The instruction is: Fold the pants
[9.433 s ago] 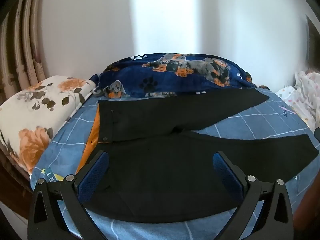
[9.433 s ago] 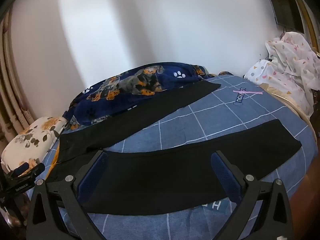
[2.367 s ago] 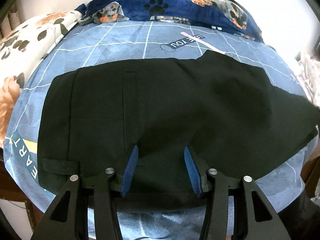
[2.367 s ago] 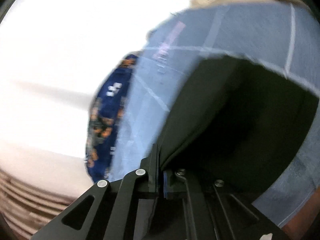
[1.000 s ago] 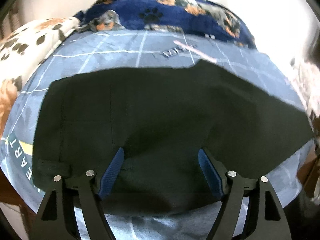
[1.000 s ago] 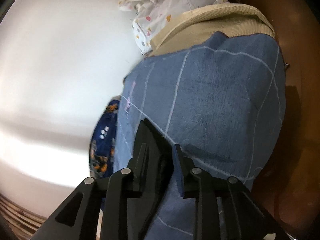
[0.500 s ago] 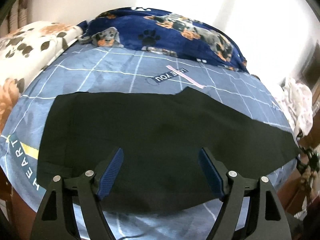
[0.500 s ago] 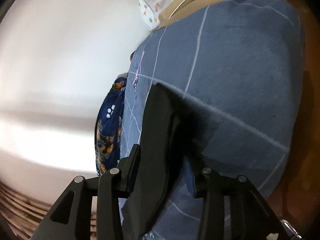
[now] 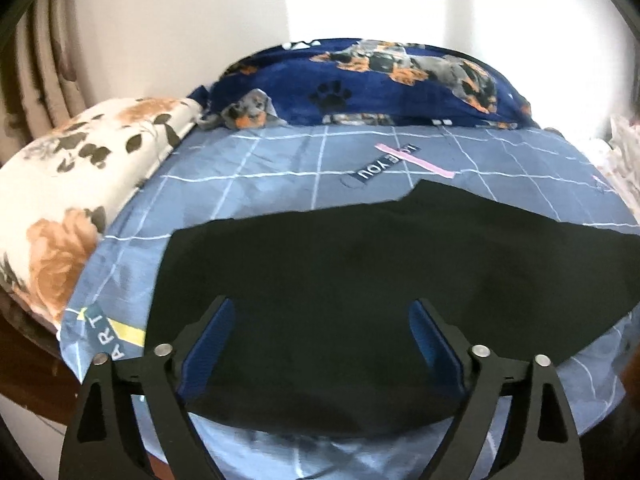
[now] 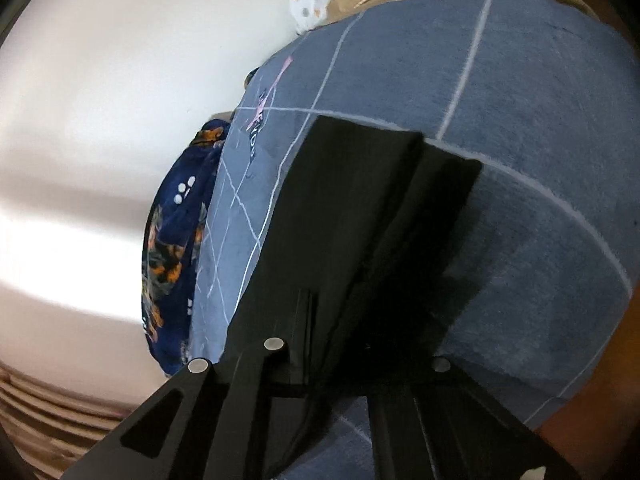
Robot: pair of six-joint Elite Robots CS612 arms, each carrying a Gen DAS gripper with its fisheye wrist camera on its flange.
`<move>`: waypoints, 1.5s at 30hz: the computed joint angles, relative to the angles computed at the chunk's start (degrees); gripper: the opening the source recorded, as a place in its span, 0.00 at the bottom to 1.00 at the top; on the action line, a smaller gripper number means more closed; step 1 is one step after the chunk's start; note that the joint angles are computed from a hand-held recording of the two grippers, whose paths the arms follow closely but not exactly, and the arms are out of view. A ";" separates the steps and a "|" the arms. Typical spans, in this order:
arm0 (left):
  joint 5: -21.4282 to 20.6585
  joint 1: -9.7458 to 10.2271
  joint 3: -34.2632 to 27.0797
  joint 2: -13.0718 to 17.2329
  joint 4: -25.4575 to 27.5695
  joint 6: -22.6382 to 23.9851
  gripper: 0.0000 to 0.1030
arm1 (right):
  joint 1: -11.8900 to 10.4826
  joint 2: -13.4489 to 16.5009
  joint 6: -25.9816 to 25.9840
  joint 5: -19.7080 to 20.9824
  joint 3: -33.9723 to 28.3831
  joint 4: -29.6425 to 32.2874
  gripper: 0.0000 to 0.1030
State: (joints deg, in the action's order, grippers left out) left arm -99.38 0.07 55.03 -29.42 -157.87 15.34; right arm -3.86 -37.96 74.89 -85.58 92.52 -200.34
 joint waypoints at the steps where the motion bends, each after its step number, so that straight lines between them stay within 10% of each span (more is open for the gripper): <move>1: 0.04 0.07 -0.13 0.07 -0.08 -0.15 0.89 | 0.00 -0.07 0.09 -0.05 0.15 0.05 0.04; 45: 9.58 -0.97 -1.08 0.59 2.73 1.78 0.91 | 3.76 -1.88 -8.32 -6.34 -5.52 9.42 0.08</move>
State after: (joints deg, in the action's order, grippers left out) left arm -89.79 -0.89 53.95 -28.83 -155.14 17.12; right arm -0.10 -39.84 66.57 -91.93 86.99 -190.92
